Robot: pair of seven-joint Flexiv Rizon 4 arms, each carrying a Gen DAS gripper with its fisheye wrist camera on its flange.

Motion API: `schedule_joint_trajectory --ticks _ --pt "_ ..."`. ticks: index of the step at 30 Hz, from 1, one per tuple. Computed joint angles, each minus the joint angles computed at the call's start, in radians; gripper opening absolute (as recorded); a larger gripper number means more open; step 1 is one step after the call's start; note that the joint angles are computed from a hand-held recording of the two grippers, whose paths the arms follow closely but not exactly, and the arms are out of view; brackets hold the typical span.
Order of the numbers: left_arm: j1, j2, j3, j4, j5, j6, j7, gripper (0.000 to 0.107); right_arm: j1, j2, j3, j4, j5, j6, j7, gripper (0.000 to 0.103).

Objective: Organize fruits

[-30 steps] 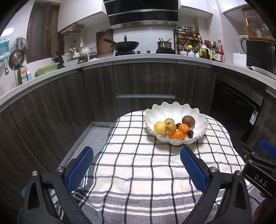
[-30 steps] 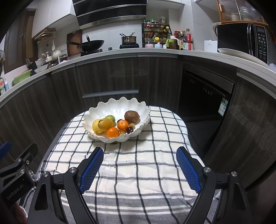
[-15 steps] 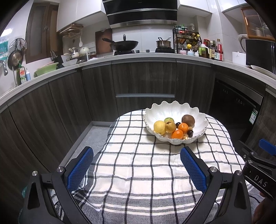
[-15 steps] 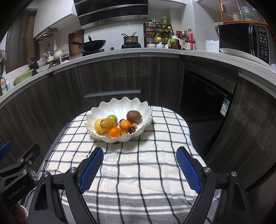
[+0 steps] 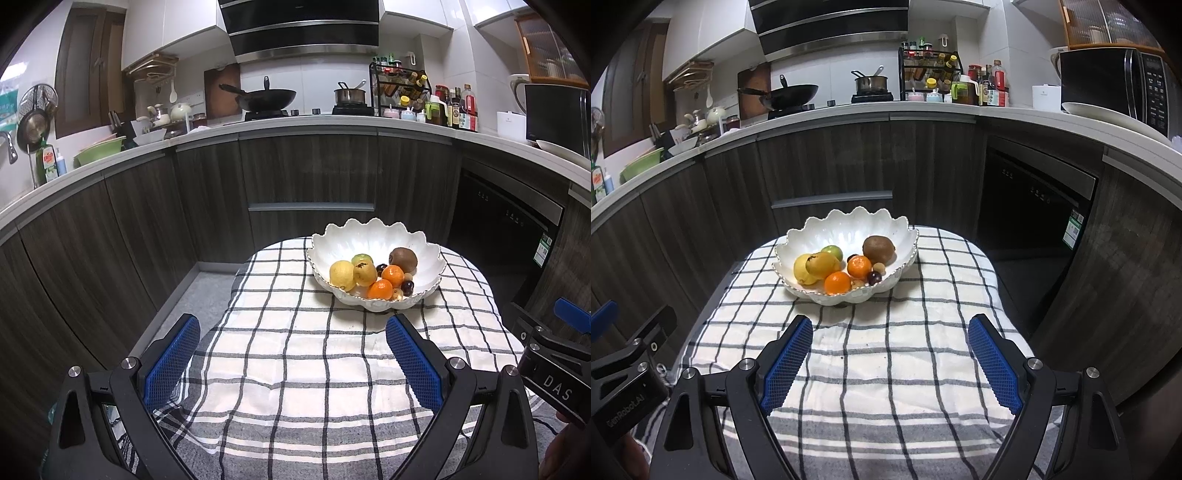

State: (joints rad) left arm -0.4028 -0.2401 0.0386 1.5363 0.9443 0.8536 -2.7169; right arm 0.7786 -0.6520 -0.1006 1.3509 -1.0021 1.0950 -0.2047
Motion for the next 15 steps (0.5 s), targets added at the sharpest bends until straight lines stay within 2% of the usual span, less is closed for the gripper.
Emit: schedule_joint_trajectory --ticks 15 --pt "0.003 0.005 -0.006 -0.003 -0.005 -0.002 0.012 0.102 -0.001 0.000 0.001 0.000 0.002 0.001 -0.002 0.087"
